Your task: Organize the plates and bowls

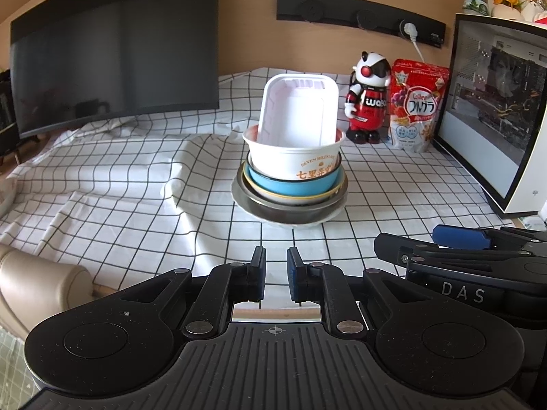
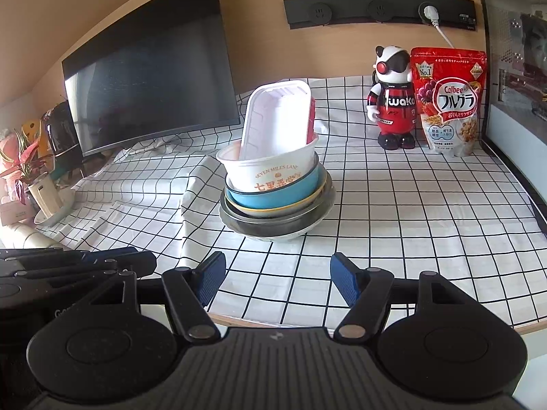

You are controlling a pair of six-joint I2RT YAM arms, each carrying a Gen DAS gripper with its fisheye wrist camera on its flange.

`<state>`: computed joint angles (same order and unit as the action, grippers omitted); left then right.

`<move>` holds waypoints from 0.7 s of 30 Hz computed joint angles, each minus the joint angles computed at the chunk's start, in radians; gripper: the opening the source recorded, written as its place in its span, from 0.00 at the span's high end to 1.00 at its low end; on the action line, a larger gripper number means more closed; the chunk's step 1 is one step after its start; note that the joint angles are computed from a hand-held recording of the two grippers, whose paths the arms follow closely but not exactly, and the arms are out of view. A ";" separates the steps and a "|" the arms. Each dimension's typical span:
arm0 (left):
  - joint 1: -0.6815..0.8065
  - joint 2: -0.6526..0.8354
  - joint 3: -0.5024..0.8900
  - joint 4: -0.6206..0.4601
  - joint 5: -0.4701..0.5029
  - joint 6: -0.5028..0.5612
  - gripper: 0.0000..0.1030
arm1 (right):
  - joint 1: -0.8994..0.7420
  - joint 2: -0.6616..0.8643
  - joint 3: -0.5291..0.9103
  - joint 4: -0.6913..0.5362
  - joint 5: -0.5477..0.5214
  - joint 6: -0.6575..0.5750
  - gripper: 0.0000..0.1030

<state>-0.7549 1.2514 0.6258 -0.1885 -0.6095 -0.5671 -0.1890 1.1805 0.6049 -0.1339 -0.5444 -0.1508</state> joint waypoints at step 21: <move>0.001 0.012 0.011 -0.011 -0.004 -0.014 0.84 | 0.007 0.016 0.006 0.006 0.001 0.000 0.33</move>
<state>-0.7535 1.2635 0.6369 -0.1991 -0.6134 -0.5808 -0.1820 1.1963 0.6113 -0.1283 -0.5436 -0.1510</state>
